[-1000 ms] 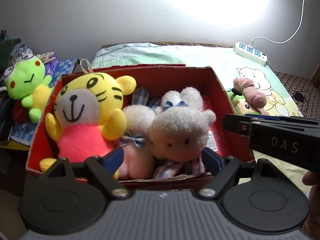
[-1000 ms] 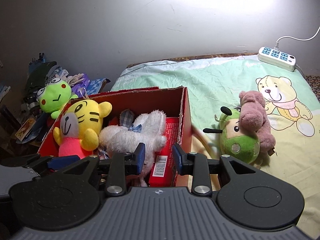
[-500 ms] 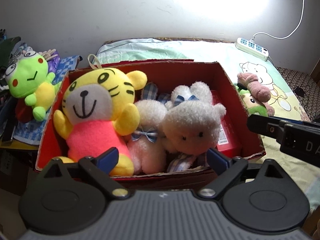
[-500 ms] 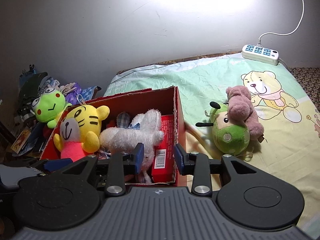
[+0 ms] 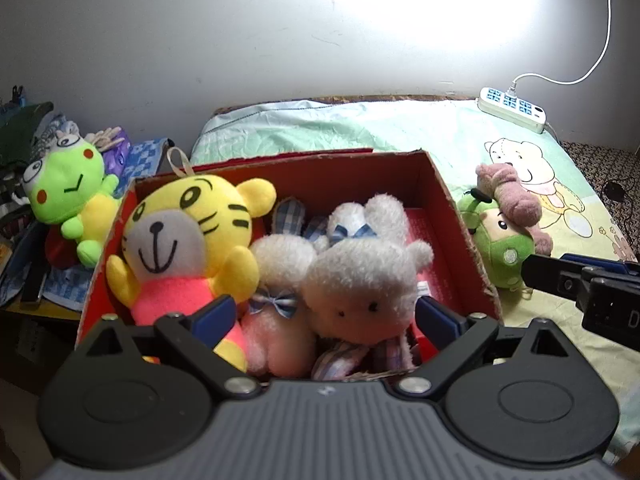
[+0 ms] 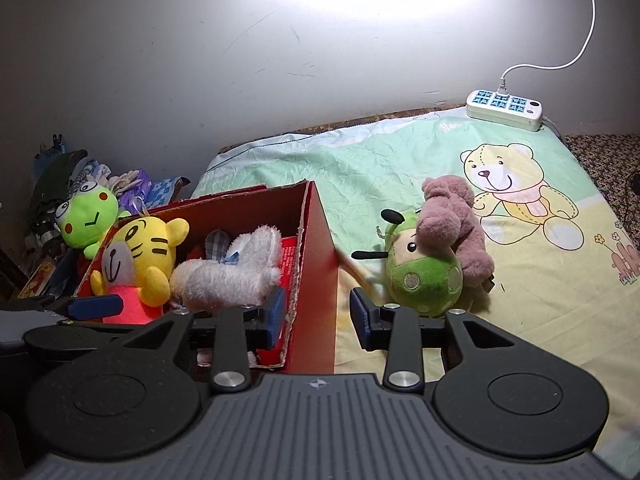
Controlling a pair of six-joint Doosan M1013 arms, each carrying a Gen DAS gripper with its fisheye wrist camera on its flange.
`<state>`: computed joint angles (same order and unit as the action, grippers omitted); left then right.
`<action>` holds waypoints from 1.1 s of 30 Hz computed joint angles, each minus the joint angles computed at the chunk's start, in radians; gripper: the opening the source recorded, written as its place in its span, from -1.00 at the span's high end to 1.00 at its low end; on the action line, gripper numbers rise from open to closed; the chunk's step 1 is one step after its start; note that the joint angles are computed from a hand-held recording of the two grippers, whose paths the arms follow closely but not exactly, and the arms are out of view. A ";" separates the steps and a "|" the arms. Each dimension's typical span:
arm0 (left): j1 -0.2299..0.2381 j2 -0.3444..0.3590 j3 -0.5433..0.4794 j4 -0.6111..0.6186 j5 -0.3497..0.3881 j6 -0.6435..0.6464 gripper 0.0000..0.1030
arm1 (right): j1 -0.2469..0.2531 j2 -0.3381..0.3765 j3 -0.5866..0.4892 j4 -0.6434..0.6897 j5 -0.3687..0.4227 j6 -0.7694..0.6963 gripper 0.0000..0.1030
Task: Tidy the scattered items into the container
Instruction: 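Move the right gripper out of the box toward the mauve teddy bear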
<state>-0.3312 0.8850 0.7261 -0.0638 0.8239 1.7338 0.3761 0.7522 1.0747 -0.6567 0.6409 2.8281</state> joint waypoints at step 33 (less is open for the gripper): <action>-0.140 0.088 -0.096 -0.253 -0.045 0.117 -0.87 | -0.251 -0.071 0.200 0.605 -0.191 -0.615 0.23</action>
<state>-0.4711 0.9733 0.6297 -0.3163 0.7788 1.8508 0.1254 0.6810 1.2748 -0.0518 0.4494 2.2132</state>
